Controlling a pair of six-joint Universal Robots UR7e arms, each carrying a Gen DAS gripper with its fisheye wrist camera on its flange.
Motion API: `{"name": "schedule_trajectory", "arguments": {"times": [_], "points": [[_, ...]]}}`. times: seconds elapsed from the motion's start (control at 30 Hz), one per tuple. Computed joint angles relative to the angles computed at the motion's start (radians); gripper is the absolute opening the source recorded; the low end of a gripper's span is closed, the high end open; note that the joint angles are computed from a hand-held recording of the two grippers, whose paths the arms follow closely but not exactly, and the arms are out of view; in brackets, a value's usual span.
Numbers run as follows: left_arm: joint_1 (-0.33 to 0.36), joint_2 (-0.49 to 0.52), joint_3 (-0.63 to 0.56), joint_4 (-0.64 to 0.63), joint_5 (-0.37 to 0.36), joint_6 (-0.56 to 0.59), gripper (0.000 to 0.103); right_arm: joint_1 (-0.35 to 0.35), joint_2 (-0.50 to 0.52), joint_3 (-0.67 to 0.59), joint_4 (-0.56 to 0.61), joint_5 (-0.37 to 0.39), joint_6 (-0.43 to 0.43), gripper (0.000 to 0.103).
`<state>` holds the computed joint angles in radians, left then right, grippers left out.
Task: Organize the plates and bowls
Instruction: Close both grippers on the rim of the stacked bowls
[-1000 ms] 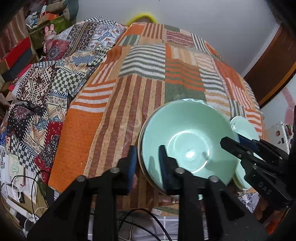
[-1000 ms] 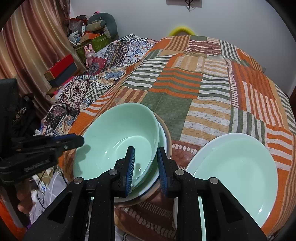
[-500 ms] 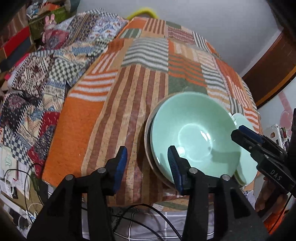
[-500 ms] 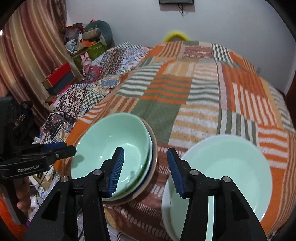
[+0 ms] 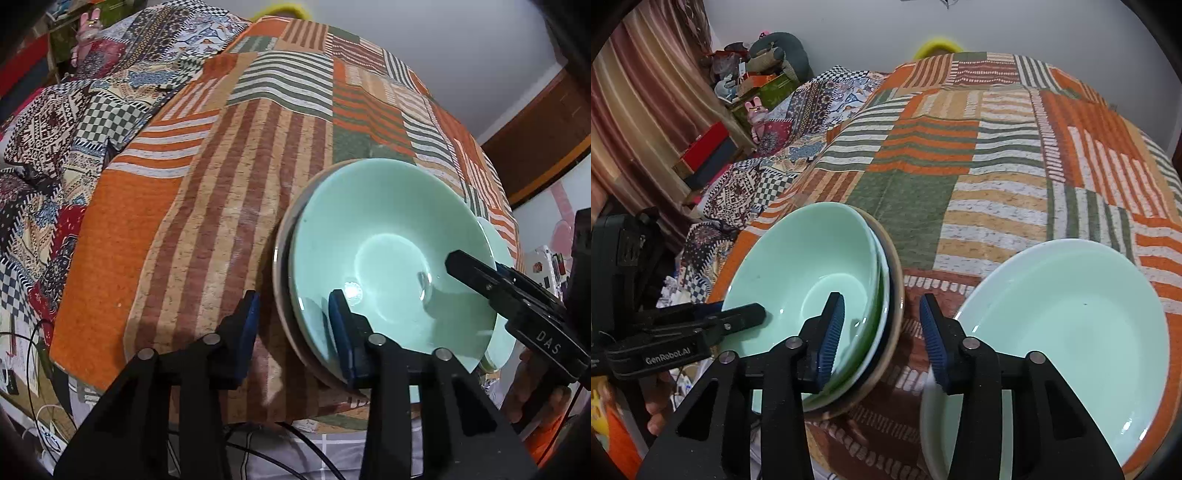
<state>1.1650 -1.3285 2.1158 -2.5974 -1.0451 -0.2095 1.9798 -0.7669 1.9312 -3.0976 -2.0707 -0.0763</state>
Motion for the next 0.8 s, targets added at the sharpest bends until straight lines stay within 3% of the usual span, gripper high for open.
{"name": "schedule_trajectory", "arguments": {"times": [0.17,0.57,0.8], "points": [[0.008,0.015,-0.011,0.012,-0.028,0.008,0.030,-0.009,0.004,-0.001,0.018,0.020,0.001,0.033],[-0.037,0.014,0.003,0.015,0.050,0.006,0.030,0.009,0.020,-0.027,0.062,-0.041,0.026,0.034],[-0.053,-0.006,0.003,0.014,0.065,-0.012,0.030,0.010,0.007,-0.030,0.103,-0.032,0.050,0.034]]}}
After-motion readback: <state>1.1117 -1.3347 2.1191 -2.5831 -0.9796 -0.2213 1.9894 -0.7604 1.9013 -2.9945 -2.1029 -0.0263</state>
